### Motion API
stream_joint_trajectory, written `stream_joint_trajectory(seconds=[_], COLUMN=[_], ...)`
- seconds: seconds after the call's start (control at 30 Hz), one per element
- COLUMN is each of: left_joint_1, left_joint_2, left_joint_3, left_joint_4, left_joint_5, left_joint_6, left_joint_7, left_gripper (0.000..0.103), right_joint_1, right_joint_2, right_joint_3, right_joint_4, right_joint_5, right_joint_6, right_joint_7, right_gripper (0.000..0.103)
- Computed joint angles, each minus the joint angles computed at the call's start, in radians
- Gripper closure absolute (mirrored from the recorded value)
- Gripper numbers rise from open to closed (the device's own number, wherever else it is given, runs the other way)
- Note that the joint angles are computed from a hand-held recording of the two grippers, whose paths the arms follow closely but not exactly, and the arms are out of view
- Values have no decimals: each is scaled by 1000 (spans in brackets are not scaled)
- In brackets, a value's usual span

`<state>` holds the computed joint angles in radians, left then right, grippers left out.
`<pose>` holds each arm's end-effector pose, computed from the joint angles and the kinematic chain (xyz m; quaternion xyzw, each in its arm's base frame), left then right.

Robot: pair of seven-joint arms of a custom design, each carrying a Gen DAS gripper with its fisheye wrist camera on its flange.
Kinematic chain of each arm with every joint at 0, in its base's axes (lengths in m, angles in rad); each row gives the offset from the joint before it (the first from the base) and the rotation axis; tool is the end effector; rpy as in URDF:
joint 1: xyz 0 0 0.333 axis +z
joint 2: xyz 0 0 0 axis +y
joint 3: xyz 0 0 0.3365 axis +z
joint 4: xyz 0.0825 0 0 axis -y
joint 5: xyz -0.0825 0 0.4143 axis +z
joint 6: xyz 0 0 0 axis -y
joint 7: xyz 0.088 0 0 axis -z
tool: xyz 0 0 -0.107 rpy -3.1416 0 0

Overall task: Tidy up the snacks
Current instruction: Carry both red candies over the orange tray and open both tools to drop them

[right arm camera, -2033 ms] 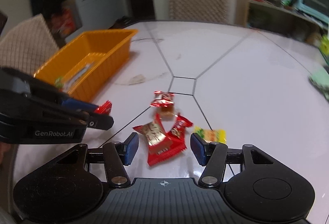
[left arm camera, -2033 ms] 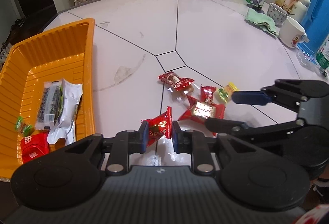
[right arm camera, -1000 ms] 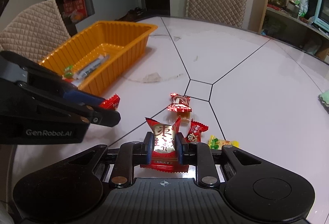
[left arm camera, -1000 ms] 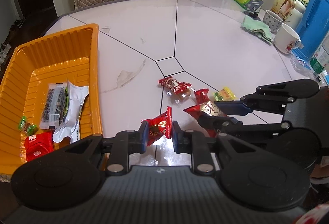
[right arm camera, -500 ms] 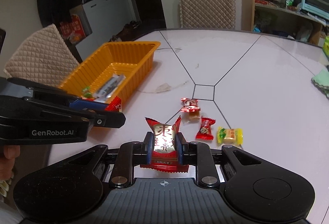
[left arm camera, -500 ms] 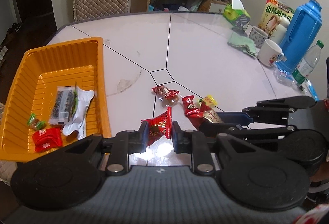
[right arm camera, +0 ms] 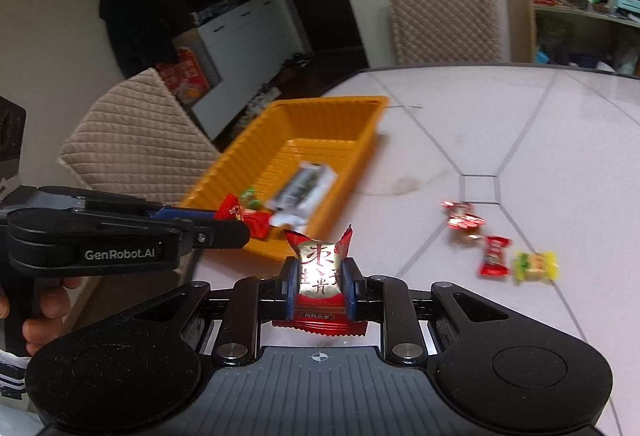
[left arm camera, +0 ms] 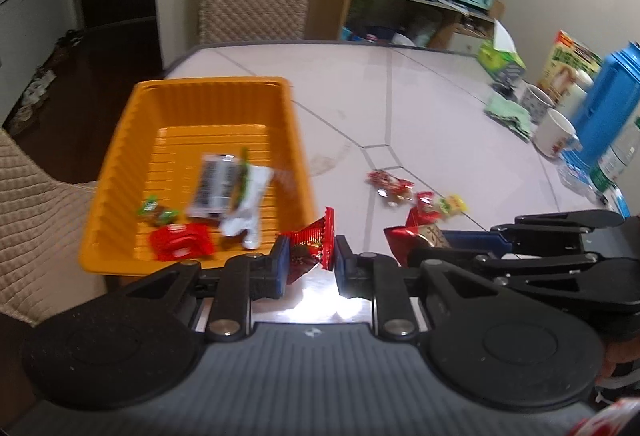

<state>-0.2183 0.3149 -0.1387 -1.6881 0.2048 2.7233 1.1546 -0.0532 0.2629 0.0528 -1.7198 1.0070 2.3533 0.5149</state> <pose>0.6850 -0.2503 0.5079 -0.6357 0.6843 -0.3048 0.1861 0.7031 0.0081 0.4847 -0.7600 0.4827 -0.0518 0.4322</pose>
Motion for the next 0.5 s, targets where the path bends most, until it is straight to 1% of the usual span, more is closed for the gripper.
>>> stream_joint_trajectory(seconds=[0.23,0.37,0.5], left_joint_1=[17,43,69], left_joint_2=[-19,-3,39], left_joint_3=[41,45,46], left_joint_4=[-20,1,55], left_joint_5=[50,55,40], left_joint_6=[7,9,8], left_joint_7=[-64,-54,-23], left_gripper=[82,82,82], right_joint_1=[31,48,67], right_joint_2=[52,94,159], right_joint_3=[33,53,71], right_joint_4=[76,128,208], right_joint_5=[-1,-7,-41], right_joint_6=[-17,-5,23], right_joint_7=[33,65,142], right_gripper=[80,80,80])
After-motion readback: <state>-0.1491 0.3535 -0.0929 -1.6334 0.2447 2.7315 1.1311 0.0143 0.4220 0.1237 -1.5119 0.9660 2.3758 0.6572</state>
